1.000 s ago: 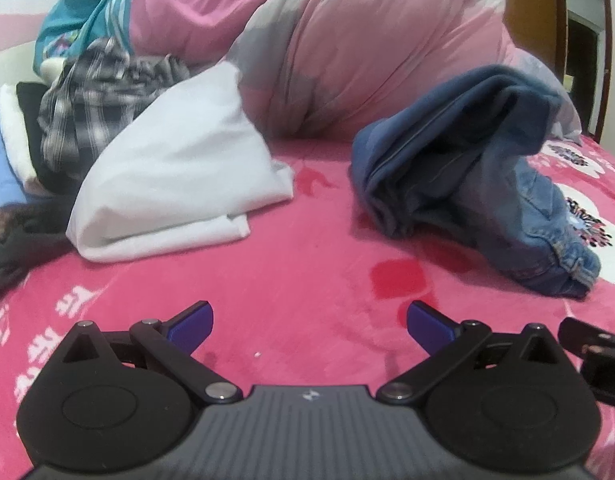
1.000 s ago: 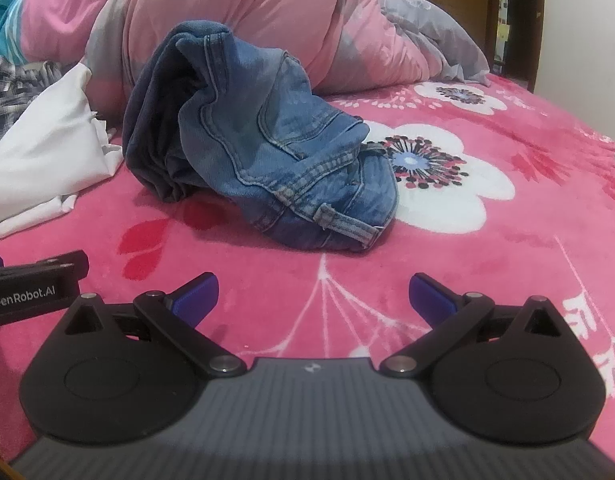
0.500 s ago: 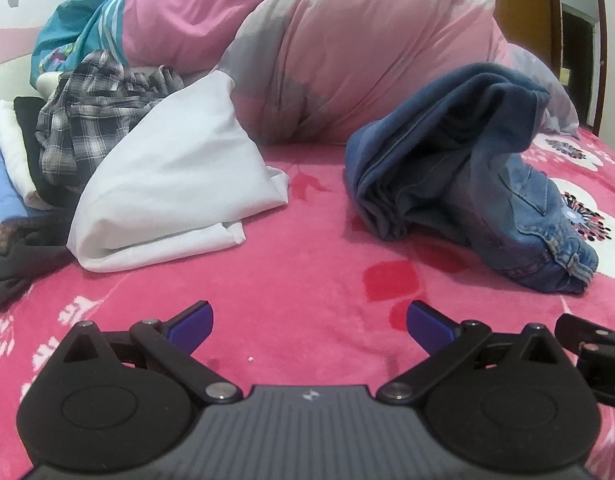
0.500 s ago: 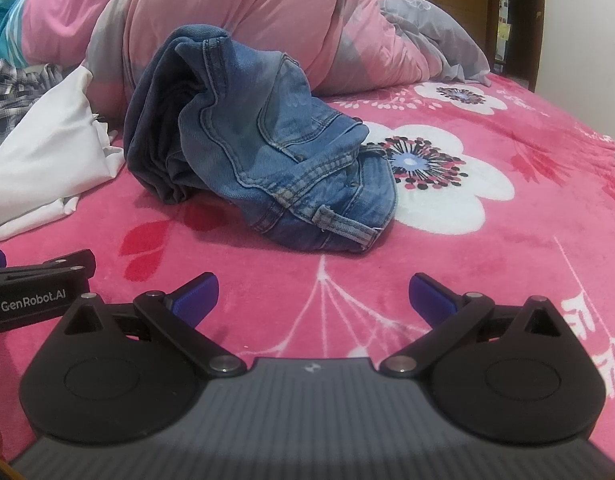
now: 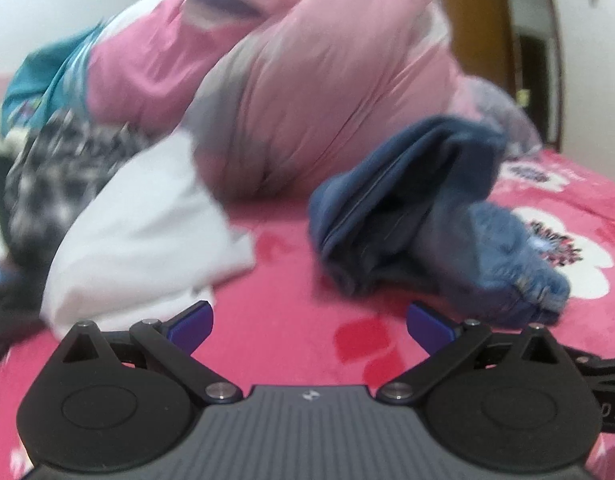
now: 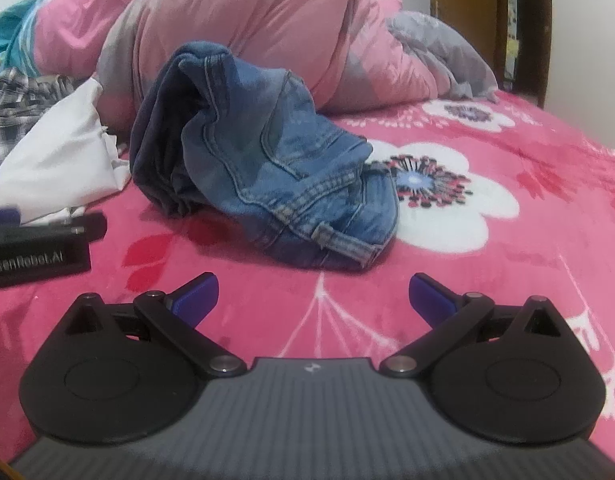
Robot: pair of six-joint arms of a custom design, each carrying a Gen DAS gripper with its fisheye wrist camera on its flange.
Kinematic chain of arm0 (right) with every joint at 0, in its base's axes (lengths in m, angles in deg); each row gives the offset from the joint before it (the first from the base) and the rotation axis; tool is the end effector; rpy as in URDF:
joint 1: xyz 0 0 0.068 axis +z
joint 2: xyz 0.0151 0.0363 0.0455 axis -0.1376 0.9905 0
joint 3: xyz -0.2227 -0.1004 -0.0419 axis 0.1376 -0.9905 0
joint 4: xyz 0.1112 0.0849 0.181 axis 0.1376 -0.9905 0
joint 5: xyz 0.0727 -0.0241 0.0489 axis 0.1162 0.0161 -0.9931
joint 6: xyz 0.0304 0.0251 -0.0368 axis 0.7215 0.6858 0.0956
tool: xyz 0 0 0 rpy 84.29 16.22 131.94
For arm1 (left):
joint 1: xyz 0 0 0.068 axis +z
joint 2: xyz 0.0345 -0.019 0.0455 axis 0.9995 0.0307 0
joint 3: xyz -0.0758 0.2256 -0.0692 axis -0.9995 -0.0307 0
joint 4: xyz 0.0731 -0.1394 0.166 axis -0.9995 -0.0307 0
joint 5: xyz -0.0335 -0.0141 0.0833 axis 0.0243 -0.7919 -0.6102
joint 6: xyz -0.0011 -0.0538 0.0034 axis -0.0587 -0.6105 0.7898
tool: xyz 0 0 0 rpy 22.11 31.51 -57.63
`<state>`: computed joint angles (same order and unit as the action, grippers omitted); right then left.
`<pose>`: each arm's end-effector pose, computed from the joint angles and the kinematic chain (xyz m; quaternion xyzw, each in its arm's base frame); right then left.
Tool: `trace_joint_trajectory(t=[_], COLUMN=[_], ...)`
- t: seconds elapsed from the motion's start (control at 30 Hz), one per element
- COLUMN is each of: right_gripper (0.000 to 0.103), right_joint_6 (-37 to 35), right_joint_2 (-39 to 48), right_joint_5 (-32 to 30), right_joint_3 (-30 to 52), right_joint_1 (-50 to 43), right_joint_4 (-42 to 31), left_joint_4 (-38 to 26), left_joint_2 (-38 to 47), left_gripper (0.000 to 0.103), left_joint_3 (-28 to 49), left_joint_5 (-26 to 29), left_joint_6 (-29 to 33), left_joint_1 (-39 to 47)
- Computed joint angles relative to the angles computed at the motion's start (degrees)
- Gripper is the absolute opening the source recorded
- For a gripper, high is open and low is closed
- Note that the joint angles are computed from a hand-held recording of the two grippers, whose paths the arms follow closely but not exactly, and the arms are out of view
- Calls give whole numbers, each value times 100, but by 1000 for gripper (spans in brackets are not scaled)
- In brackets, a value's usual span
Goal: Fold clothes
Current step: 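Grasp the jeans with the left gripper while the right gripper grasps another part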
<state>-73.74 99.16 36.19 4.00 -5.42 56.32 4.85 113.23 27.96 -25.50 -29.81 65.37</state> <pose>0.2778 0.0116 0.1557 0.0138 0.8749 0.0212 0.4836 0.2980 -0.1119 0.1724 0.0453 0.8469 0.0348 0.5287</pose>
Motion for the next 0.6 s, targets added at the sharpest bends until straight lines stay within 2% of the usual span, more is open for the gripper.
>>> trace_joint_trajectory(t=[0.13,0.27,0.4,0.47,0.53,0.6], right_gripper=[102,102,102,102,102,101], right_joint_6=[-407,-782,-723,-626,-682,-715], right_joint_2=[190,445,1014,1448,2003,2556], right_joint_5=[-384,-846,-1684,-1966,-2078,-2167], right_joint_3=[56,520,1738,2435,3284,4018], right_joint_1=[-382,-895,-1533,-1728,-1800,-1802], right_joint_4=[385,356,-415,-749,-1233,-1651], left_joint_4=[785,1104,1009,957,826,713], left_joint_2=[348,921,1499,1761,2027,2286], left_gripper=[103,103,98,90,85,76], left_joint_3=[55,502,1129,1424,1797,2152], left_joint_5=[524,1041,1526,1712,1856,1841], left_joint_6=[817,1306,1637,1866,2096,2233], left_joint_1=[120,263,452,508,522,484])
